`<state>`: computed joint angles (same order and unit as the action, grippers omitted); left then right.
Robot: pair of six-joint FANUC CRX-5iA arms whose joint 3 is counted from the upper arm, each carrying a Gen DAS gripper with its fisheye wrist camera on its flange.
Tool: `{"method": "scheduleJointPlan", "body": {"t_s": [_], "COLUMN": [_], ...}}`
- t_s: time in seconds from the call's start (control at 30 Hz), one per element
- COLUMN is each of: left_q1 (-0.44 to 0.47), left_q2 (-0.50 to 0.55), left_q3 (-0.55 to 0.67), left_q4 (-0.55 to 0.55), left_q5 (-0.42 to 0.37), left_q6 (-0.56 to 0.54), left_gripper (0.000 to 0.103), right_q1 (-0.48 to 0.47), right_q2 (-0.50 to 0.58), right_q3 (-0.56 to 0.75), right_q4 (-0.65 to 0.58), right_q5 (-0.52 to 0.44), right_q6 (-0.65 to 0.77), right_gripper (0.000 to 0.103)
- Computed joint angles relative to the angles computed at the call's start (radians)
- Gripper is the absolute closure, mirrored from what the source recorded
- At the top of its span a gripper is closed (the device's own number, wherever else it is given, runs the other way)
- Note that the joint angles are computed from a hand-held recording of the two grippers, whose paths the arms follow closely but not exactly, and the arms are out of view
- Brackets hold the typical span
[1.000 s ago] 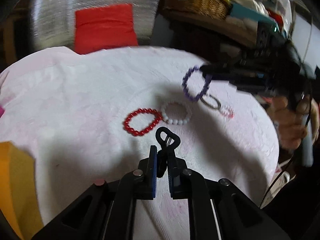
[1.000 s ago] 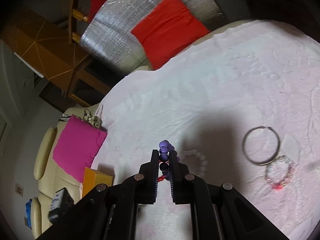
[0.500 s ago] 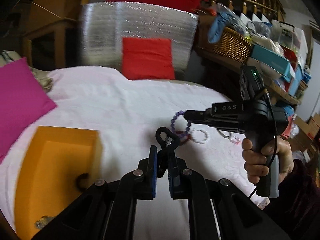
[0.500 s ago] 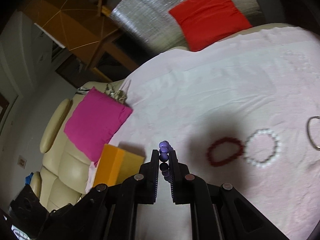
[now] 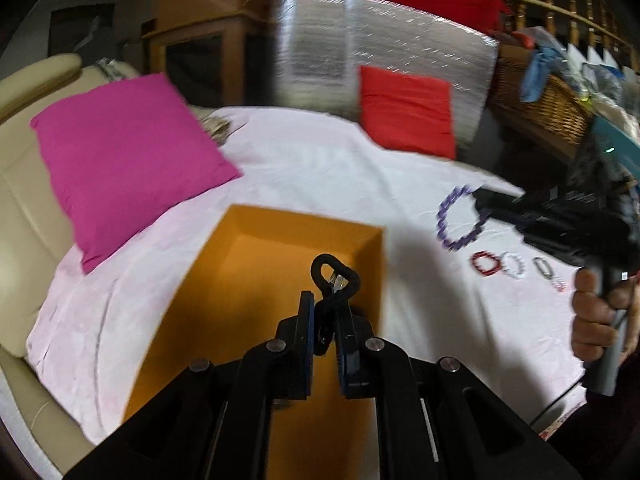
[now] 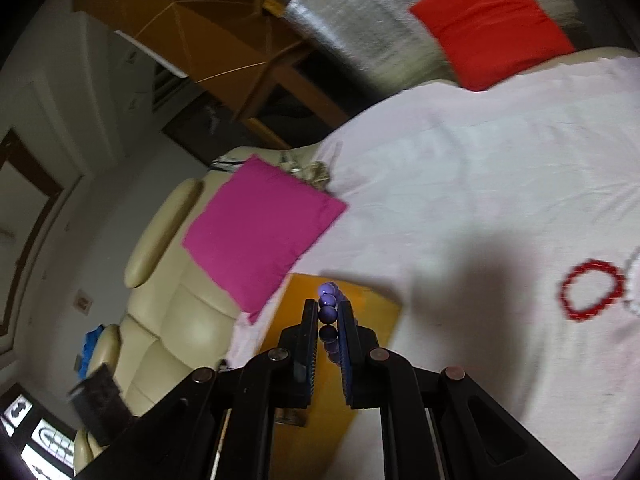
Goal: Organize jewelry
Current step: 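Drop the hair tie into the orange box with the left tool while the right tool drops the purple bracelet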
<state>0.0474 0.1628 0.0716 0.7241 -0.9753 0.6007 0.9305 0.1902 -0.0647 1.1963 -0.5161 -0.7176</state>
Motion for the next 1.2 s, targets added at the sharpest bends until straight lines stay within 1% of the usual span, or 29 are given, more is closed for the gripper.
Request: {"method": "scheduleJointPlan", "body": {"t_s": [0.07,0.2,0.27,0.43,0.47,0.57,0.63,0.67,0.7,0.73,0.77,0.8,0.93,0.97,1.0,1.13,1.2], "left_q1": [0.002,-0.002,-0.005,-0.020,-0.023,-0.029,-0.033,-0.033,-0.033,-0.035,-0.034,-0.032,-0.027,-0.027,-0.028,-0.033,-0.037], "left_q2": [0.029,0.080,0.099,0.152,0.164,0.183,0.195,0.199,0.201,0.201,0.191,0.178,0.142,0.136,0.127,0.087,0.064], "left_q3": [0.041,0.111,0.139,0.216,0.236,0.264,0.287,0.296,0.300,0.302,0.292,0.276,0.229,0.222,0.209,0.156,0.127], "left_q4": [-0.052,-0.161,-0.201,-0.309,-0.335,-0.380,-0.413,-0.422,-0.427,-0.433,-0.438,-0.439,-0.417,-0.411,-0.404,-0.356,-0.322], "left_q5": [-0.007,-0.024,-0.032,-0.076,-0.090,-0.103,-0.116,-0.122,-0.123,-0.119,-0.106,-0.087,-0.058,-0.055,-0.049,-0.027,-0.020], "left_q6": [0.043,0.120,0.142,0.238,0.260,0.300,0.334,0.346,0.353,0.359,0.361,0.360,0.342,0.337,0.328,0.277,0.258], "left_gripper": [0.093,0.093,0.093,0.093,0.093,0.093,0.093,0.088,0.079,0.072,0.060,0.055,0.055,0.055,0.055,0.055,0.053], "right_q1": [-0.007,-0.010,-0.004,-0.009,-0.011,-0.020,-0.023,-0.025,-0.026,-0.027,-0.028,-0.027,-0.028,-0.028,-0.028,-0.013,-0.004], "right_q2": [0.036,0.115,0.171,0.270,0.301,0.372,0.422,0.442,0.456,0.471,0.471,0.464,0.391,0.362,0.344,0.276,0.246], "right_q3": [0.040,0.138,0.227,0.392,0.445,0.566,0.657,0.695,0.723,0.752,0.751,0.733,0.583,0.524,0.490,0.397,0.364], "right_q4": [-0.010,-0.115,-0.237,-0.483,-0.547,-0.689,-0.768,-0.797,-0.815,-0.829,-0.823,-0.793,-0.650,-0.587,-0.554,-0.471,-0.454], "right_q5": [0.036,0.071,0.058,0.040,0.026,-0.010,-0.060,-0.087,-0.112,-0.150,-0.164,-0.171,-0.123,-0.102,-0.089,-0.111,-0.137], "right_q6": [0.023,0.129,0.260,0.501,0.567,0.699,0.776,0.803,0.815,0.818,0.805,0.771,0.594,0.528,0.491,0.416,0.402], "right_gripper": [0.092,0.092,0.092,0.092,0.092,0.092,0.092,0.091,0.091,0.091,0.091,0.088,0.084,0.083,0.083,0.083,0.083]}}
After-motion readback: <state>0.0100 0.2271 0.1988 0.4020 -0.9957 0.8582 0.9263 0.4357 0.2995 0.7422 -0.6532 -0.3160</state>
